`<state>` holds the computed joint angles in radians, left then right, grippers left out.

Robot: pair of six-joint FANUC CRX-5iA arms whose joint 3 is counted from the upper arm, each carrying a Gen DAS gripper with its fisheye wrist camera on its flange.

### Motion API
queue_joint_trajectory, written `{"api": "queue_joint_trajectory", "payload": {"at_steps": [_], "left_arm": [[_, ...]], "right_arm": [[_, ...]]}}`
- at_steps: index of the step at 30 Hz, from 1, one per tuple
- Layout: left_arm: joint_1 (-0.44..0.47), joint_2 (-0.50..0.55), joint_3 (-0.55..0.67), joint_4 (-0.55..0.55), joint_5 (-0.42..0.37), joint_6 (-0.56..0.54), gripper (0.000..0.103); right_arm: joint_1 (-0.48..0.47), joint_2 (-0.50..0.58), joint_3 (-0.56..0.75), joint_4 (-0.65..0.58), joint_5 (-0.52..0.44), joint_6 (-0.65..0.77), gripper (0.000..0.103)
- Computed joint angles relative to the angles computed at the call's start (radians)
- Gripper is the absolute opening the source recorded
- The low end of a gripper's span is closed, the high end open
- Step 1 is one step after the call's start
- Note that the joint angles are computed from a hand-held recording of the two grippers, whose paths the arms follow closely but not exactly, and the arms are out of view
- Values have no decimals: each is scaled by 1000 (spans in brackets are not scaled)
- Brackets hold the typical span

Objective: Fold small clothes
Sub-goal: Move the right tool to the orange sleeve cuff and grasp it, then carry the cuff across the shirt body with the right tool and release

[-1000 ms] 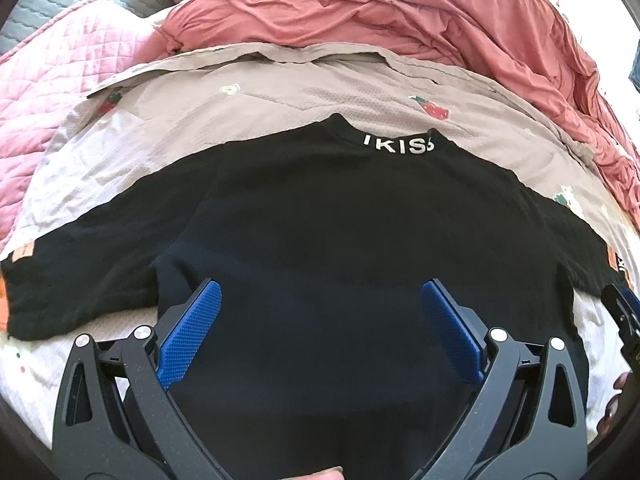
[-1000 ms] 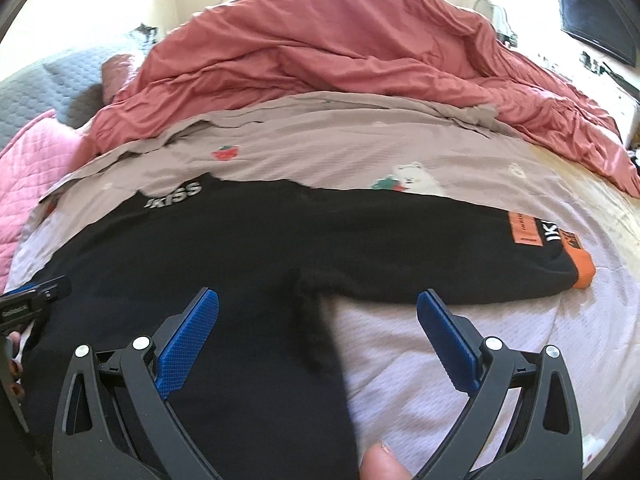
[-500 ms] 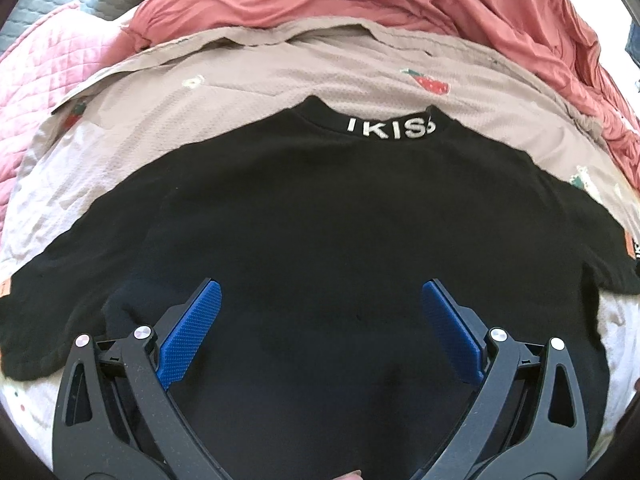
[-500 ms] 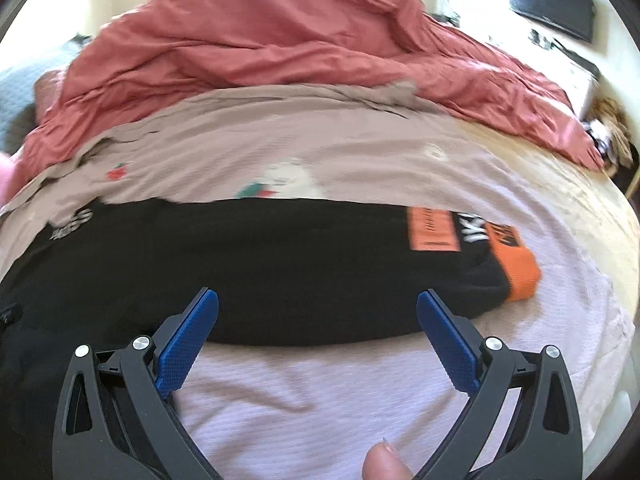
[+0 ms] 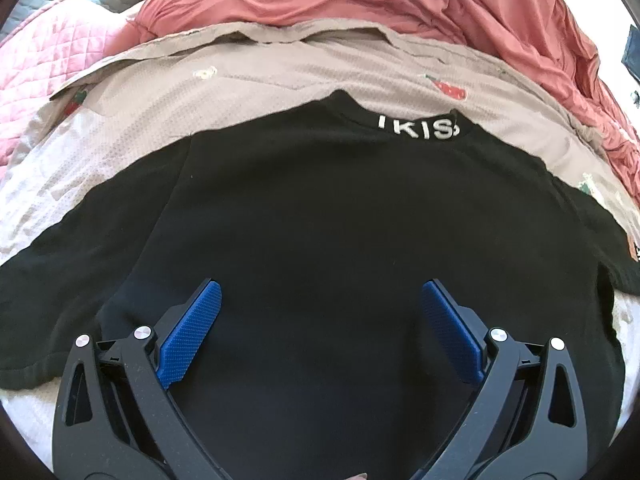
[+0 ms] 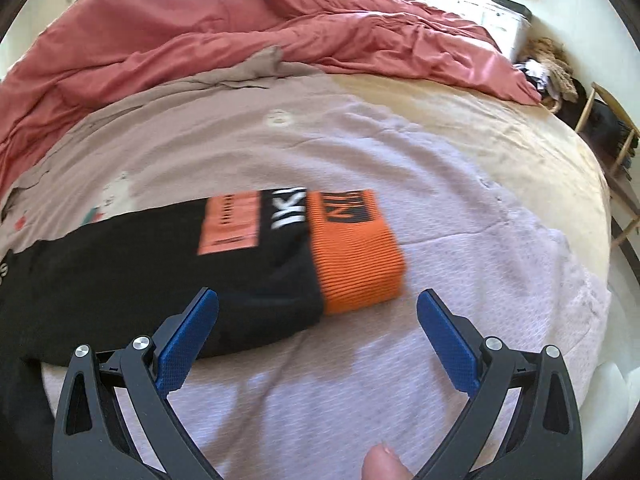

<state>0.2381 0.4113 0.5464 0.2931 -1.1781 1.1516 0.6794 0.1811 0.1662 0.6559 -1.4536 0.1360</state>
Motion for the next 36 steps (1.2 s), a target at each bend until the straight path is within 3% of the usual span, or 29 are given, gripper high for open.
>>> {"api": "queue_joint_trajectory", "payload": {"at_steps": [9,11,17,23,27,31,36], "left_arm": [[14,-1,-18,32,35,1,94],[14,-7,-27,33,42,-4,94],[12,-10,-31,33,49,-9,94],[16,-14,-36,49,54,-13,94],[23,-20,-43,71,57,-19,94],[37,-23,-45,90,56,-16,94],[62,-22,-43,125,60,-8,94]], "right_arm": [[-97,-22,-17,-96,102,-12,96],[-106,-21,-11,-102,118,10,72],[-94,-43,-22,-63,184,61,18],[-43,-60,-11,15,255,68,13],[1,-18,70,70,297,97,13],[34,70,216,77,338,168,13],[74,240,491,6,367,311,13]]}}
